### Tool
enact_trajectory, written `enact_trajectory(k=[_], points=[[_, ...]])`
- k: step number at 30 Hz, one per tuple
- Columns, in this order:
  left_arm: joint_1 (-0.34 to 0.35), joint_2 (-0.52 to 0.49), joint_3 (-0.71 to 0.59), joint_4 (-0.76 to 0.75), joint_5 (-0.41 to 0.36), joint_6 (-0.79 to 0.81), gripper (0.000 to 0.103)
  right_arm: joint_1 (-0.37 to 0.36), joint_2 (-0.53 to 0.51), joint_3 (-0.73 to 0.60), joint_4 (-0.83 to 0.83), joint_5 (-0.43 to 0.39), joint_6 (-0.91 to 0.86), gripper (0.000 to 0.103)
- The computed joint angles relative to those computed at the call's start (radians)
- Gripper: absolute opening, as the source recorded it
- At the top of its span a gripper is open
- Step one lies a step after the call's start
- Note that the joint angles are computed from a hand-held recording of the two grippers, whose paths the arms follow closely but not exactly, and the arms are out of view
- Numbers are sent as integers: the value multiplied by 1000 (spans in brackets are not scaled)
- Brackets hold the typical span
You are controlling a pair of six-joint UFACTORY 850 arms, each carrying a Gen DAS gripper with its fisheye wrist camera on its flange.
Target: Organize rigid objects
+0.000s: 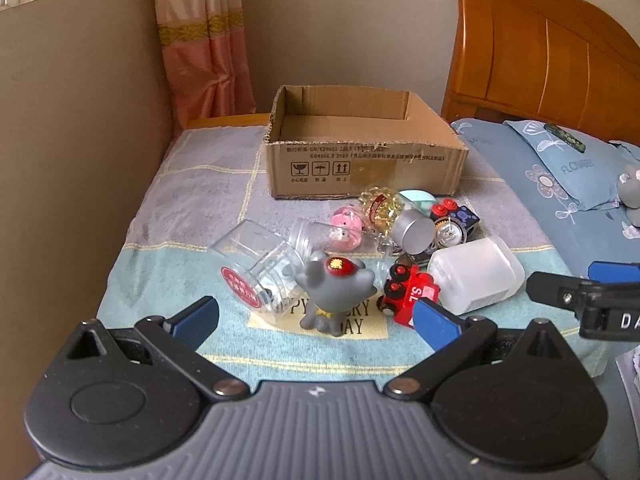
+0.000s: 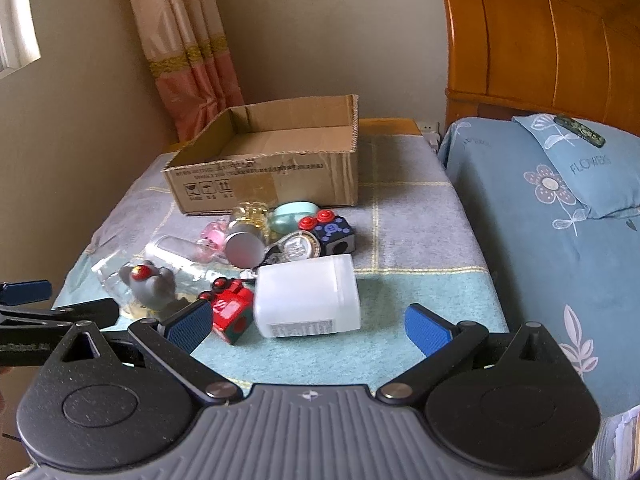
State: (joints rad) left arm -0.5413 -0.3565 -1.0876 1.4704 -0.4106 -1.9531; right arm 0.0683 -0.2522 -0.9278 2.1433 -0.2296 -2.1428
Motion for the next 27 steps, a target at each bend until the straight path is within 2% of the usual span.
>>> enact_trajectory(k=[6, 8, 19, 23, 25, 27], points=[[36, -6, 25, 148, 56, -101, 102, -16, -51, -34, -11, 2, 2, 103], [48, -10, 34, 185, 62, -129, 102, -21, -74, -52, -64, 10, 51, 103], [108, -53, 46, 327, 91, -192, 102, 8, -202, -179, -513, 20, 455, 103], [123, -69, 37, 344, 108, -186, 102, 30, -248, -226, -754, 58, 695, 103], [129, -78, 31, 351, 118, -184, 102, 33, -259, -234, -828, 79, 757, 103], [134, -87, 24, 346, 128, -168, 102, 31, -269, -245, -979, 90, 901, 103]])
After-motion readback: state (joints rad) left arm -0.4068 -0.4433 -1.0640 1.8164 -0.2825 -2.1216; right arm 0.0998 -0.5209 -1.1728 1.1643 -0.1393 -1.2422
